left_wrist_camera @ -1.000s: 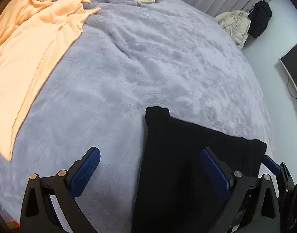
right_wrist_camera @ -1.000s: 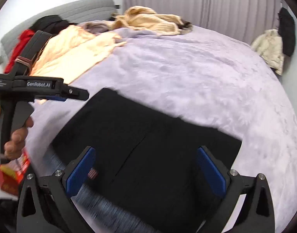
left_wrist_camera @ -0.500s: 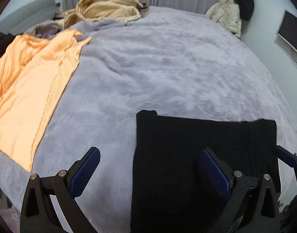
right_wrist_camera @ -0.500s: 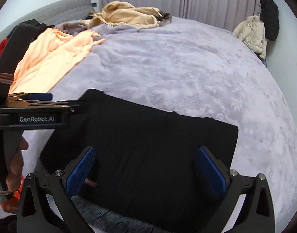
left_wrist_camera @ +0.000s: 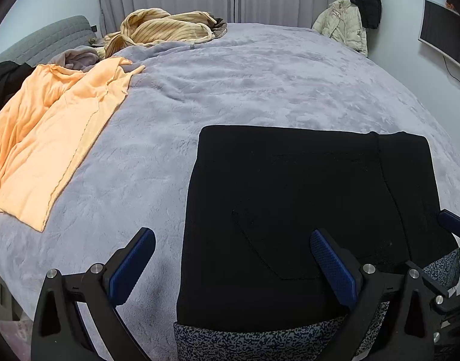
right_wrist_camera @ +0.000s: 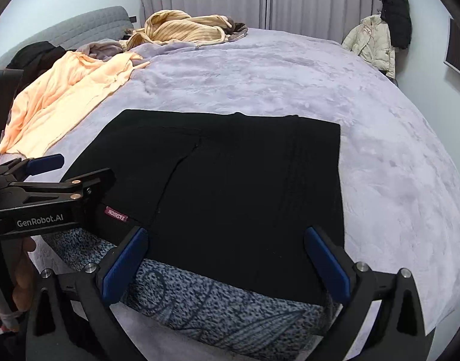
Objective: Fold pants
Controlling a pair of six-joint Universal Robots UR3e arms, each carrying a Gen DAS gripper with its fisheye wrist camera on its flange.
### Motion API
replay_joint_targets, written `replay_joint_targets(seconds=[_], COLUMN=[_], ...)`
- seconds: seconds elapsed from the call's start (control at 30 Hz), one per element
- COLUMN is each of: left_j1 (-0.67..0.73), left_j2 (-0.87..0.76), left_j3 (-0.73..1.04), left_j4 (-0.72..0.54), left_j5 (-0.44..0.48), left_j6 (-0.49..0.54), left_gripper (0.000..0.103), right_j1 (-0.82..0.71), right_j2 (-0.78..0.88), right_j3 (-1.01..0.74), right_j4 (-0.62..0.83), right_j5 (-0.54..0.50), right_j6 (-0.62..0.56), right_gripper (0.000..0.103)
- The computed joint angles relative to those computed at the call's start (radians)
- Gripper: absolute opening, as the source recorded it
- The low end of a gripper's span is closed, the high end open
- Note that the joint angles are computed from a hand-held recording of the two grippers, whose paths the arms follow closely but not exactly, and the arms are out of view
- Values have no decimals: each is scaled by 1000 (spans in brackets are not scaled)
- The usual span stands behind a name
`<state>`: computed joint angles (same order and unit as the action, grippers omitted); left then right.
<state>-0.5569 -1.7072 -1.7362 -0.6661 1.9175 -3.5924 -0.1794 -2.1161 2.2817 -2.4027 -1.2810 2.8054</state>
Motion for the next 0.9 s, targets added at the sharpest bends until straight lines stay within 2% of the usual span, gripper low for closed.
replay_joint_targets(seconds=[0.13, 0.27, 0.33, 0.43, 0.57, 0.6, 0.67, 0.83, 0.9], left_j1=[-24, -72, -85, -49, -18, -15, -7, 32, 31], left_j2=[25, 73, 79, 107, 122, 117, 109, 130, 117], left_j3=[-5, -62, -82, -125, -137, -136, -133, -152, -142], left_j4=[-5, 50, 57, 74, 78, 81, 82, 71, 60], left_j5=[39, 104, 125, 66, 17, 14, 1, -72, -73], left_j6=[-22, -1, 9, 28, 42, 47, 45, 30, 35], left_gripper=[103, 103, 103, 103, 103, 103, 103, 103, 103], right_j1=[-16, -142, -101, -22, -40, -23, 69, 279, 328], right_j2=[-43, -169, -105, -12, 20, 63, 226, 681, 767], right_j3=[-22, -17, -31, -38, -153, -195, -329, -752, -789], right_j4=[65, 214, 203, 110, 199, 175, 112, 230, 199], right_j5=[1, 193, 184, 93, 120, 105, 4, -217, -316], right_j6=[-17, -92, -113, -82, -65, -39, 52, 197, 195], right_gripper=[103, 103, 103, 103, 103, 103, 103, 103, 103])
